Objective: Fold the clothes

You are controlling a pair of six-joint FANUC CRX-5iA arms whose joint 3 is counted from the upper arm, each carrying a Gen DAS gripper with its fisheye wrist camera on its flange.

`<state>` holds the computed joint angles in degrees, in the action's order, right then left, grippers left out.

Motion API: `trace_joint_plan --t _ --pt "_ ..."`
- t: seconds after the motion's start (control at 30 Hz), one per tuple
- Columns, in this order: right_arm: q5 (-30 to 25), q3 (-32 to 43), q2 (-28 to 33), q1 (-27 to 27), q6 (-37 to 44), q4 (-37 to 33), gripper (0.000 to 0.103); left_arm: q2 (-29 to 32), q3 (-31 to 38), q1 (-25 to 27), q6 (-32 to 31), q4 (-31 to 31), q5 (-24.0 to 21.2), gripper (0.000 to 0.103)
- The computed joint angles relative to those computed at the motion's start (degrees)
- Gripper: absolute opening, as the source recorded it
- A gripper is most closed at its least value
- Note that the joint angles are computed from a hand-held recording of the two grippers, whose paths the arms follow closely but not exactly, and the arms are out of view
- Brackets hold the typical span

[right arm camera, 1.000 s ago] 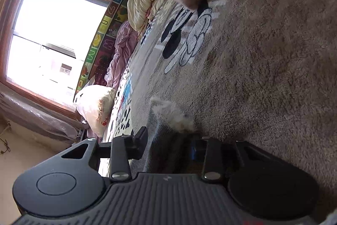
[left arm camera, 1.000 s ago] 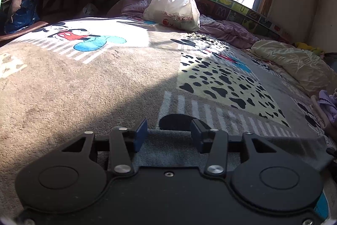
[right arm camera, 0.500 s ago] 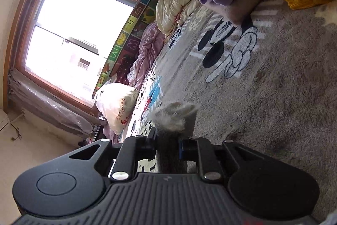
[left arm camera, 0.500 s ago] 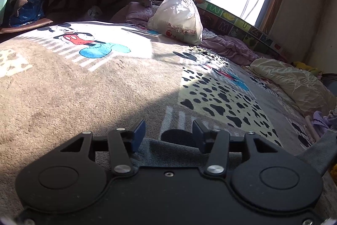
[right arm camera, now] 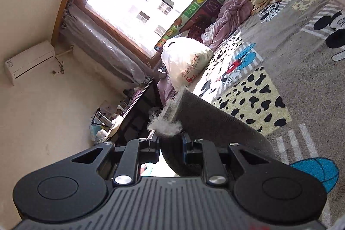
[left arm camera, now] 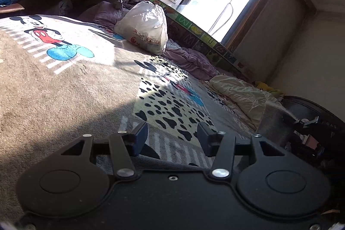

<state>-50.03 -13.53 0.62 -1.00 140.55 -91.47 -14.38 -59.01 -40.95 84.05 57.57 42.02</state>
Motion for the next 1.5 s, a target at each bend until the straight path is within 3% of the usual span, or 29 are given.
trace_joint_plan --t 0.03,0.07,0.17,0.27,0.3,0.43,0.47,0.53,0.63,0.77,0.9,0.97,1.07,1.2,1.3,1.43,1.5 --pt "0.4 0.1 -0.3 0.2 0.0 0.0 0.02 1.6 1.6 -1.6 -3.7 0.7 -0.6 0.045" --pt "1.0 -0.1 -0.7 -0.2 -0.1 -0.1 0.02 4.0 3.7 -4.6 -10.0 4.4 -0.3 0.034" --pt "0.9 -1.4 -1.2 -3.9 0.7 -2.4 0.02 10.1 9.2 -8.3 -18.1 9.1 -0.6 0.028" --pt "-0.8 -3.5 -0.9 -9.7 0.6 -6.0 0.02 15.2 13.8 -9.6 -22.4 10.0 -1.3 0.026" --pt "-1.5 -3.9 -0.4 -11.6 0.0 -7.0 0.02 16.8 15.3 -11.2 -26.4 13.3 -0.5 0.026" --pt "-4.7 -4.9 2.8 -16.7 -0.8 -10.0 0.019 22.4 20.7 -13.8 -46.4 29.3 -6.8 0.026" --pt "-6.0 -5.0 3.6 -17.5 -0.6 -10.7 0.019 23.6 21.4 -14.6 -49.6 31.2 -6.1 0.026" --pt "-8.3 -5.2 5.5 -18.3 -0.1 -12.5 0.019 24.0 22.0 -15.8 -50.8 31.8 -3.2 0.026" --pt "-9.8 -5.0 6.9 -17.9 0.5 -14.4 0.019 23.8 20.6 -15.1 -44.3 22.0 0.0 0.026" --pt "-12.0 -4.2 7.7 -17.6 1.0 -15.6 0.019 26.0 23.2 -15.5 -52.6 30.6 -3.8 0.026" --pt "-14.8 -3.5 7.2 -16.0 1.3 -14.2 0.019 22.6 20.1 -10.8 -44.7 23.3 -10.6 0.029" --pt "-16.1 -3.4 6.2 -14.9 1.9 -14.0 0.019 20.0 18.2 -8.4 -39.1 19.3 -13.1 0.046" --pt "-17.7 -2.9 4.8 -12.8 2.3 -13.4 0.019 15.1 14.1 -3.5 -21.9 8.8 -13.4 0.046" --pt "-18.3 -1.5 3.5 -8.4 1.9 -10.6 0.019 6.4 6.1 1.4 2.0 1.7 -8.0 0.046" --pt "-17.3 -1.0 2.8 -4.0 2.1 -8.2 0.019 0.3 -0.1 1.2 13.4 5.1 -1.0 0.046" --pt "-13.6 -0.9 2.5 3.1 2.5 -4.3 0.019 -5.1 -5.8 -7.0 15.7 19.4 10.4 0.046" --pt "-11.0 -1.1 2.2 6.9 3.0 -1.7 0.019 -6.7 -7.1 -7.8 17.4 21.0 11.7 0.046"
